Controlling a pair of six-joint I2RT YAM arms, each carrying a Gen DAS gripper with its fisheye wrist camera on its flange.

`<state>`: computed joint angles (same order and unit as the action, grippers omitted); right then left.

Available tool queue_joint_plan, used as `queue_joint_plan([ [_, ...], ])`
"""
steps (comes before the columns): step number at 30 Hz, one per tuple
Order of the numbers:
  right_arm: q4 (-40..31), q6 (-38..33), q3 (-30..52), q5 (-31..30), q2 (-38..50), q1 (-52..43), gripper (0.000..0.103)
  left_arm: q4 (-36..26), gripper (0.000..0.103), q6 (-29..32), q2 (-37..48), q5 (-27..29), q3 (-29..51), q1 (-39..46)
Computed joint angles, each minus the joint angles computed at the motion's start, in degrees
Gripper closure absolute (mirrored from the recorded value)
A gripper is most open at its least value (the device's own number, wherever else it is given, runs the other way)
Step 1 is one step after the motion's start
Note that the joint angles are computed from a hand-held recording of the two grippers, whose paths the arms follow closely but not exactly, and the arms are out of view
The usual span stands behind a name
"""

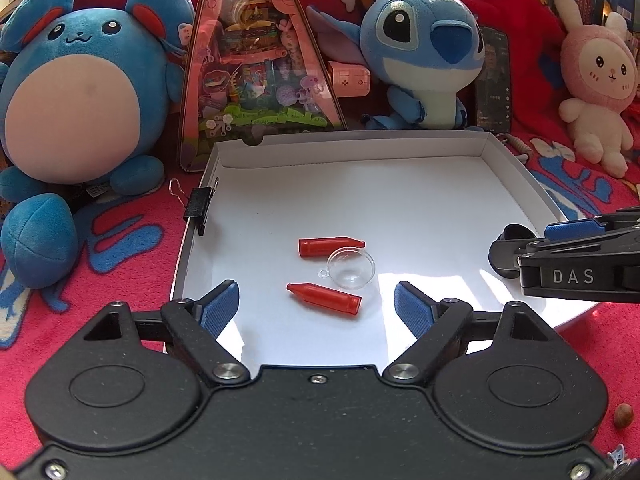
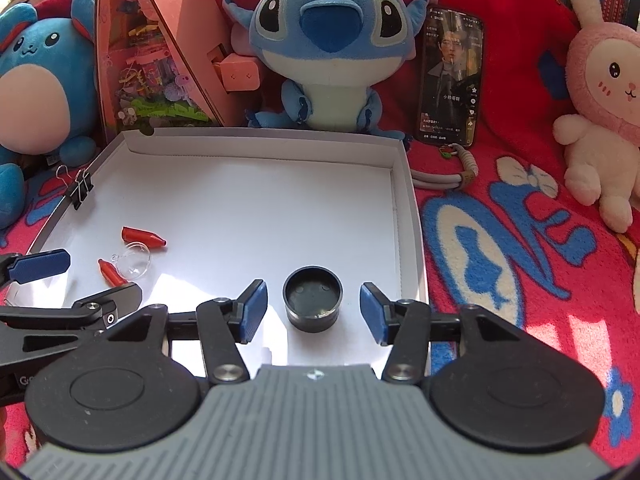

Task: Organize rigid objects
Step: 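Lift both open tools out of the tray toward the blanket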

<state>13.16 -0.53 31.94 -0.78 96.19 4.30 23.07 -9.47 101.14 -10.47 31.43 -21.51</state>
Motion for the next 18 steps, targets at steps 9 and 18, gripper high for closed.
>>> queue_joint_plan([
  [9, 4.23, -1.21, -4.89, -2.49, -3.38, -1.86, 0.018, 0.82, 0.013, 0.68, -4.05, -1.34, -3.93, -1.09],
  [18, 8.15, -1.78, -10.05, -5.14, -6.91, -3.84, 0.014, -0.53, 0.013, -0.84, -9.07, 0.62, -7.60, -0.52],
])
